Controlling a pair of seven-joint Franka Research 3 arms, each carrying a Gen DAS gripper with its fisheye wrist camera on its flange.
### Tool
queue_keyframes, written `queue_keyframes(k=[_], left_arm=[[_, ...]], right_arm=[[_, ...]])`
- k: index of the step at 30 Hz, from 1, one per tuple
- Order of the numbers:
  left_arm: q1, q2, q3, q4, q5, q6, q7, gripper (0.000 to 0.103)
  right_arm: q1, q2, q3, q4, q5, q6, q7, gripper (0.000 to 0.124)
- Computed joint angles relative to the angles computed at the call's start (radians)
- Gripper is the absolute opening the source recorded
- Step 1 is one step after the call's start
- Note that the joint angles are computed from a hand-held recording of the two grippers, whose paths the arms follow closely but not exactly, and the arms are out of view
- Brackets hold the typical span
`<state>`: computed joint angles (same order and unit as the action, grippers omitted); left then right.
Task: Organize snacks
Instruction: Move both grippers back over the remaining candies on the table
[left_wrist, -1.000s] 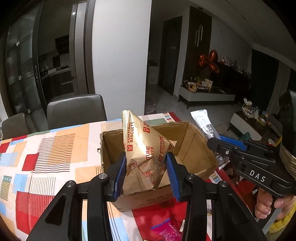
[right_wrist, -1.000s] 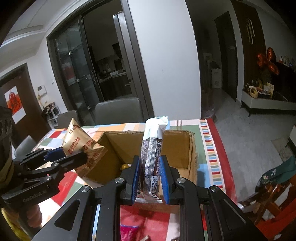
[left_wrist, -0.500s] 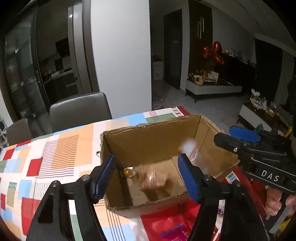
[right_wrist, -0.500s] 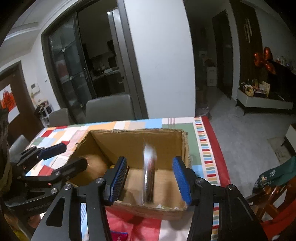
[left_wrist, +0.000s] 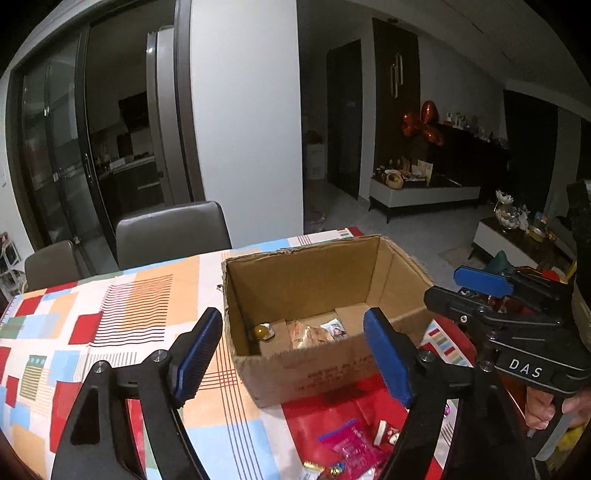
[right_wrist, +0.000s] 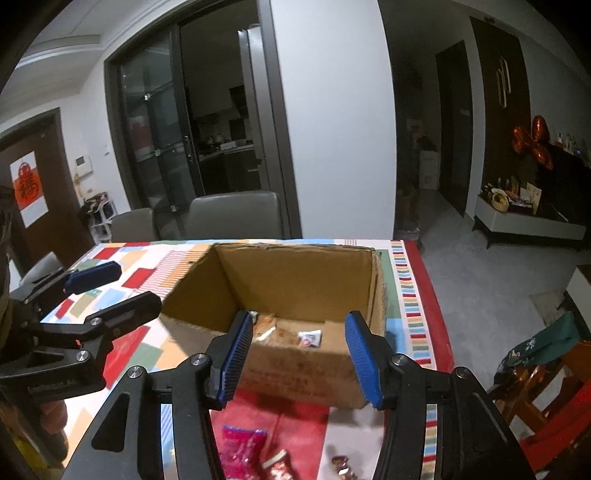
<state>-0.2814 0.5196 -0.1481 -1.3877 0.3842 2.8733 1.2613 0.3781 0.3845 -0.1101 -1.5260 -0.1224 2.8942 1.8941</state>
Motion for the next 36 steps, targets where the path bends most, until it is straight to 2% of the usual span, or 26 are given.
queue_keyframes(k=[7, 10, 15, 20, 22, 26, 29, 36], left_arm=[[-0.001, -0.137, 0.021, -0.205, 0.046, 0.111, -0.061, 0.079], [-0.018, -0.182, 0.049, -0.270, 0.093, 0.144, -0.111, 0.079], [-0.020, -0.251, 0.057, -0.369, 0.144, 0.185, -0.182, 0.079], [-0.070, -0.303, 0.125, -0.446, 0.314, 0.212, -0.346, 0.082], [-0.061, -0.319, 0.117, -0.477, 0.357, 0.214, -0.384, 0.082], [-0.025, -0.332, 0.071, -0.518, 0.373, 0.199, -0.378, 0.082], [-0.015, -0.339, 0.057, -0.544, 0.390, 0.197, -0.379, 0.082], [0.016, -0.333, 0.015, -0.595, 0.331, 0.206, -0.297, 0.082]], right_arm=[[0.054, -0.093, -0.039, -0.130, -0.083, 0.069, 0.083, 0.053], [0.088, -0.133, -0.070, -0.191, -0.163, 0.097, 0.158, 0.053], [0.083, -0.187, -0.054, -0.277, -0.237, 0.121, 0.220, 0.053], [0.062, -0.230, -0.022, -0.341, -0.311, 0.127, 0.273, 0.053], [0.055, -0.241, -0.015, -0.362, -0.349, 0.130, 0.300, 0.053], [0.031, -0.264, 0.015, -0.414, -0.390, 0.129, 0.328, 0.053], [0.008, -0.273, 0.046, -0.442, -0.372, 0.117, 0.311, 0.053], [-0.020, -0.278, 0.092, -0.503, -0.290, 0.099, 0.277, 0.053]])
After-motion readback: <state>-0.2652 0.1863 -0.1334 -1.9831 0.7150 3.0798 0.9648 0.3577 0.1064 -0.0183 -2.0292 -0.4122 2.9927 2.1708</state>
